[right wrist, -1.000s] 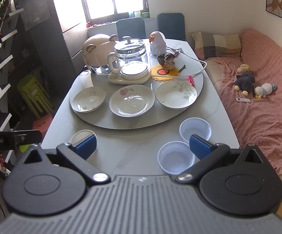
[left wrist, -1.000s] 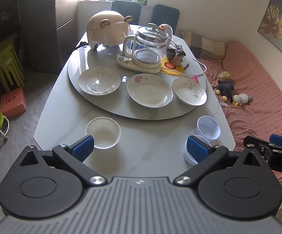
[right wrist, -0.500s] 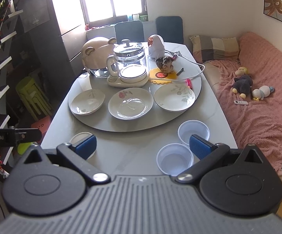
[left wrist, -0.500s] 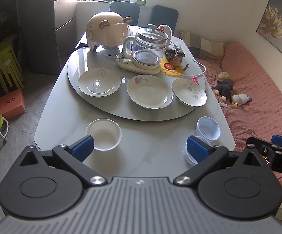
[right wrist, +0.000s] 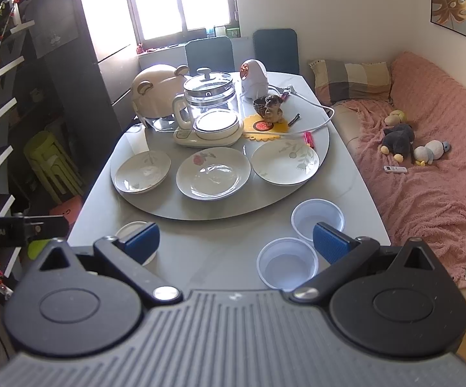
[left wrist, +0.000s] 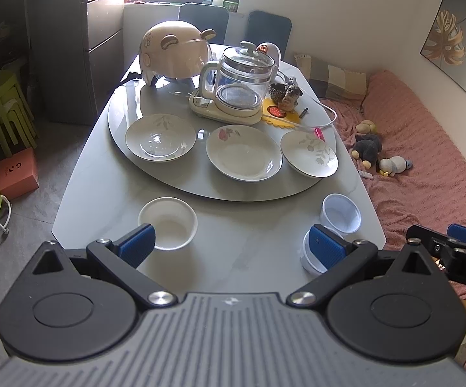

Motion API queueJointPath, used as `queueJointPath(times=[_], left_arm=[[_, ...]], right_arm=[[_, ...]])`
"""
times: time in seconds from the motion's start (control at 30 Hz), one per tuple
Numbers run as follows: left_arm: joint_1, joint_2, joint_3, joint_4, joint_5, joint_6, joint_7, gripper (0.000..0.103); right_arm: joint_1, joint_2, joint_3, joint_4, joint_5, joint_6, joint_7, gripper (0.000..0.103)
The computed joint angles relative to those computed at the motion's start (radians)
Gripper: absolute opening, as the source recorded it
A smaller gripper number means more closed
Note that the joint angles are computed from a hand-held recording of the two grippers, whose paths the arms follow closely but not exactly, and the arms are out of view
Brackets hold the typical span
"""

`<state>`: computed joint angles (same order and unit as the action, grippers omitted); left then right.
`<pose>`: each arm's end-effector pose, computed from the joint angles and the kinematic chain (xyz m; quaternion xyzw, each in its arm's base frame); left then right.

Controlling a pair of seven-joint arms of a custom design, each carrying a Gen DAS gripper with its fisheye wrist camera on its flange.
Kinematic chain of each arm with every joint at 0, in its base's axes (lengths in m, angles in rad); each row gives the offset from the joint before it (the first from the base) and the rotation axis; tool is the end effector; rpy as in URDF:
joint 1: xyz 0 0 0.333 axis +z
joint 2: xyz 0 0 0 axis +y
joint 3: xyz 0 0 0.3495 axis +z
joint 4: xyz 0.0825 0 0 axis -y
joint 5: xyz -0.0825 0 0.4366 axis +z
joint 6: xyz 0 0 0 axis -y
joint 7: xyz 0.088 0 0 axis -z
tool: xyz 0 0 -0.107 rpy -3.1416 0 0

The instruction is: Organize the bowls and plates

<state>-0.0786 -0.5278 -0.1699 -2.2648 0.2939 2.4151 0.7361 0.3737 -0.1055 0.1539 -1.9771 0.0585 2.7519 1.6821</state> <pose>0.4593 -0.1320 0.6537 -0.7830 0.5046 -0.2700 0.2436 0.5395 0.3167 0.6375 -0.7490 0.5077 -0.1786 0.3865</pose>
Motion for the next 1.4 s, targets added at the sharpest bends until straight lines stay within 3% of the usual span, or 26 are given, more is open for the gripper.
queueJointPath(times=[0.87, 1.4], left_arm=[[-0.006, 0.017, 0.002, 0.015, -0.001, -0.013, 0.024, 0.103], [-0.014, 0.064, -0.017, 0.058, 0.023, -0.044, 0.026, 0.103]], right_arm=[[-0.013, -0.015, 0.005, -0.023, -0.028, 0.008, 0.068, 0.103], [-0.011, -0.015, -0.010, -0.034, 0.025, 0.003, 0.016, 0.103]])
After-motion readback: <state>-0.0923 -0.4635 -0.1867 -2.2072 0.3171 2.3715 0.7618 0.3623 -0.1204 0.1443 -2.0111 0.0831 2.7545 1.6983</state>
